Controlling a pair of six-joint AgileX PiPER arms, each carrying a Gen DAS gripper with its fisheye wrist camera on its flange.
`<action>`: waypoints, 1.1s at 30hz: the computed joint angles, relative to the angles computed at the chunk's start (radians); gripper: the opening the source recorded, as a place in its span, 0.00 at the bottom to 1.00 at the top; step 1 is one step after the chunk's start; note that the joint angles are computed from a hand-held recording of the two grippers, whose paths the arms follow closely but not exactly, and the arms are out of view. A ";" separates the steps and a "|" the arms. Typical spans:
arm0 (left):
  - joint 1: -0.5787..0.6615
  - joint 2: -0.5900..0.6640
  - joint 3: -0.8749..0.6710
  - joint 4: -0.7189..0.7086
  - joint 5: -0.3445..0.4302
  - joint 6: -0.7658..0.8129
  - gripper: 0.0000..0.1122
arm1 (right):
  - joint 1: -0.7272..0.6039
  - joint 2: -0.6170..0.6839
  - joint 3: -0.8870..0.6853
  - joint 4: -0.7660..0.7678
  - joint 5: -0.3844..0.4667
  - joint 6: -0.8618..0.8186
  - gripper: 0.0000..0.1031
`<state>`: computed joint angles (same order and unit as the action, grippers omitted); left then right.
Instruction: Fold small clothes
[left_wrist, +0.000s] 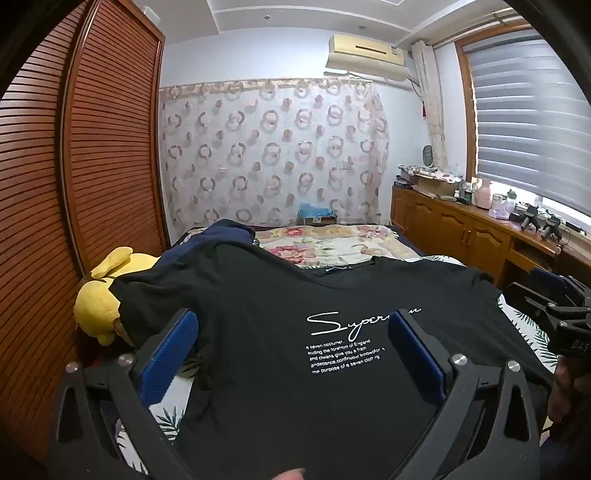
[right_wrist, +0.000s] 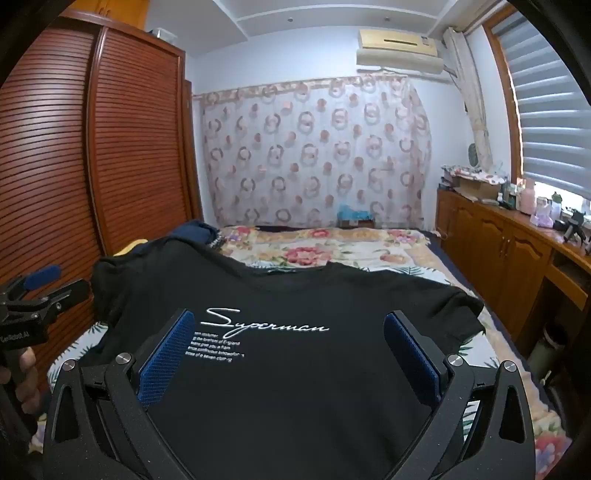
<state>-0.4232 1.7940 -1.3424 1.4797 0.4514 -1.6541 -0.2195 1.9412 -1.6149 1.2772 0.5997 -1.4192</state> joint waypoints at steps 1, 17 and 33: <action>-0.001 -0.002 0.002 0.002 0.000 -0.005 0.92 | 0.000 -0.001 0.003 0.012 -0.001 -0.012 1.00; 0.012 -0.020 0.037 0.015 -0.014 -0.027 0.92 | 0.002 -0.006 0.009 0.012 -0.005 -0.014 1.00; 0.024 -0.005 0.035 0.036 -0.027 -0.045 0.92 | 0.000 -0.003 0.006 0.012 -0.003 -0.014 1.00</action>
